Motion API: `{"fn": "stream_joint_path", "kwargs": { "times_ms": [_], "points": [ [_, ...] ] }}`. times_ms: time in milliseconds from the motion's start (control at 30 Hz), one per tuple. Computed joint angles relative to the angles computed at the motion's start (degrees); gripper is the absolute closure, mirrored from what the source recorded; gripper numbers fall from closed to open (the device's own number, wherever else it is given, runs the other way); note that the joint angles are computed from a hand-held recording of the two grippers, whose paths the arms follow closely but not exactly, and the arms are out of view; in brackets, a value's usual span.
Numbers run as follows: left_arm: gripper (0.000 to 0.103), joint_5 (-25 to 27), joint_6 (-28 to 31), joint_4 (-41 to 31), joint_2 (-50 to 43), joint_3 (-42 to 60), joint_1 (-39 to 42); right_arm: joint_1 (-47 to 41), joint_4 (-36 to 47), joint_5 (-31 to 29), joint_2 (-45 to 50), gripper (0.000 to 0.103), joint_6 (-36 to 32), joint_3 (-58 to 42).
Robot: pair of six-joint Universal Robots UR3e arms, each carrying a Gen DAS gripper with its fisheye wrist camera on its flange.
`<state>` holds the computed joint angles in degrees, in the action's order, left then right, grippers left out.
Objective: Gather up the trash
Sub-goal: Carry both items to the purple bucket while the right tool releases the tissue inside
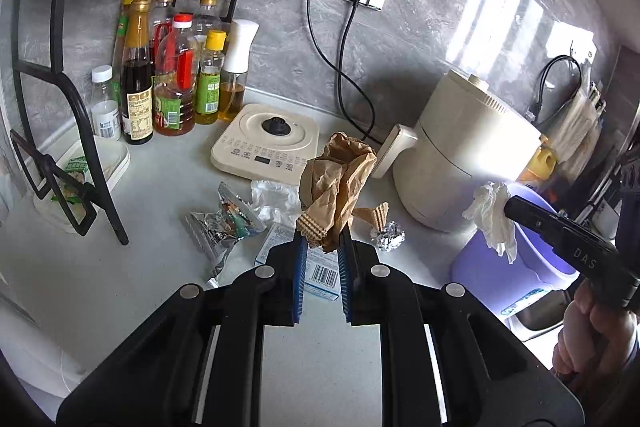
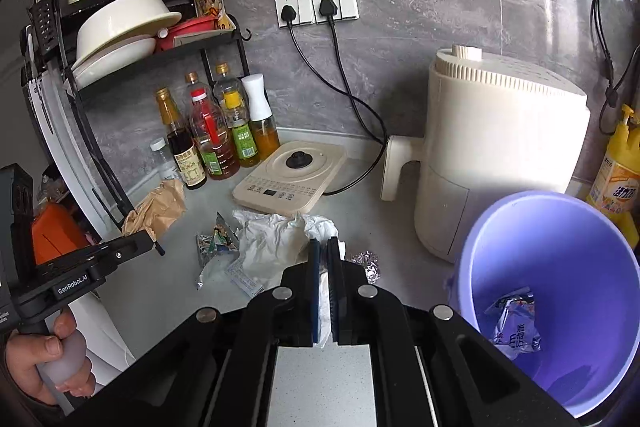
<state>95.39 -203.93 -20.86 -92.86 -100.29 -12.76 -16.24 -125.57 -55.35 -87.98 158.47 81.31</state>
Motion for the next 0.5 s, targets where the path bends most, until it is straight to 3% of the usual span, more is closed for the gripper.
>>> {"fn": "stream_joint_path", "kwargs": {
  "times_ms": [433, 500],
  "points": [
    [0.088, 4.66, 1.11, -3.87, -12.55, 21.52, -9.49, -15.55, 1.63, 4.80, -0.45, 0.097, -1.25, -7.02],
    [0.088, 4.77, 1.16, -4.28, -14.60, 24.47, -10.68, -17.35, 1.42, 4.99, -0.45, 0.091, -1.39, -7.16]
  ]
}}
